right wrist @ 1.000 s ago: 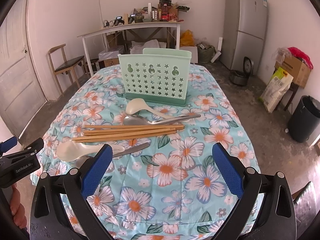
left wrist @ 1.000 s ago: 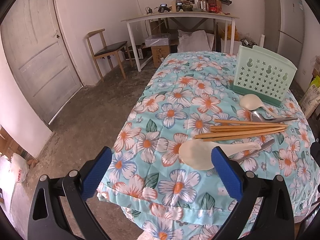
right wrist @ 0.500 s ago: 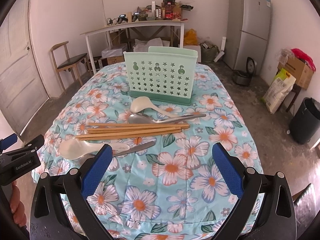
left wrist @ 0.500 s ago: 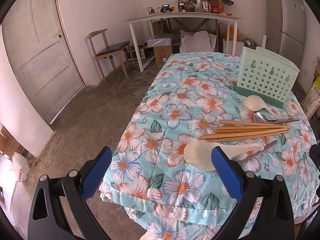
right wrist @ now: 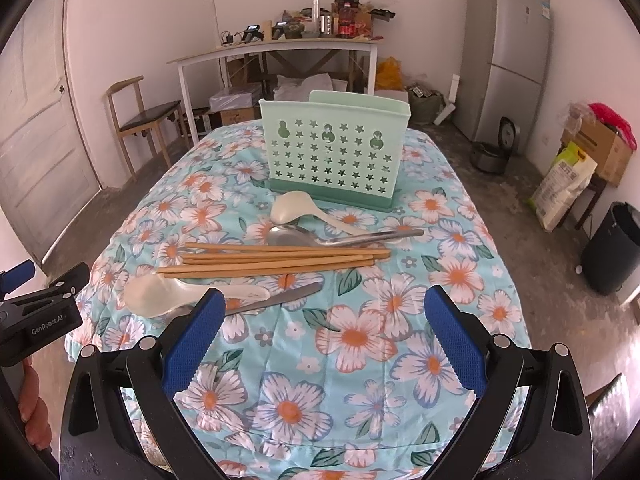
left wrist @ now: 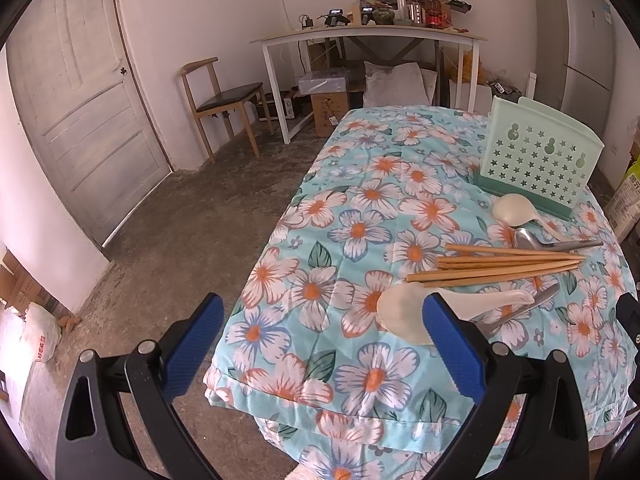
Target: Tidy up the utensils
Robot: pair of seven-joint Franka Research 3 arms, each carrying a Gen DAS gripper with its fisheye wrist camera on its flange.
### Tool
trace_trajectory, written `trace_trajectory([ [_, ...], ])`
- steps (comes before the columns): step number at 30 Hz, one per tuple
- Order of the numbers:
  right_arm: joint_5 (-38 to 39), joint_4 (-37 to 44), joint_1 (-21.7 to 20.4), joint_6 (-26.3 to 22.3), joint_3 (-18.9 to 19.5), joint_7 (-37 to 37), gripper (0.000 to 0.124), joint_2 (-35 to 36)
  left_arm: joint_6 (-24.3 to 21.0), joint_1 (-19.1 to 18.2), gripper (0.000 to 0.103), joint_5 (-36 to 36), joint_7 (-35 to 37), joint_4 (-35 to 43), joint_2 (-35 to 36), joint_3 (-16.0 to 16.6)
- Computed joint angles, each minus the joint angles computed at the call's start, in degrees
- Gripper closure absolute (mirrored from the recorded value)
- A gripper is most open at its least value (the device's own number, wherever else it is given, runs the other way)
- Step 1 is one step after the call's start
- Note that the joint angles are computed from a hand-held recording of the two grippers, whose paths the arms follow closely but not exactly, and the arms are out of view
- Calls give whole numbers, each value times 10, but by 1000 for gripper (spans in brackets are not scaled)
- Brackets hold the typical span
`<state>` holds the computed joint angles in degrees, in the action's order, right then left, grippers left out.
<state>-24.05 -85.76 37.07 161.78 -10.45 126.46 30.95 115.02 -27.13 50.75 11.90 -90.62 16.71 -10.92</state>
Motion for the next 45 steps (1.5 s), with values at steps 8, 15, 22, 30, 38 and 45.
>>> trace_trajectory([
  [8,21,10,-9,-9,14,-21,29,8,-1,2,6,-6,2,2,4,1],
  [15,88,30,-43,-22,63,-90,29,25,12,15,6,-32,20,-3,11,3],
  [22,81,41,-13,-36,33,-96,29,44,74,44,6,-67,28,-45,2,8],
  [30,87,59,-19,-3,48,-159,29,64,288,88,6,-61,27,-133,-31,17],
  [38,130,68,-10,27,52,-248,29,85,461,109,6,-77,-24,-189,-41,26],
  [45,110,73,18,44,19,-260,29,89,526,108,13,-86,2,-189,-29,33],
])
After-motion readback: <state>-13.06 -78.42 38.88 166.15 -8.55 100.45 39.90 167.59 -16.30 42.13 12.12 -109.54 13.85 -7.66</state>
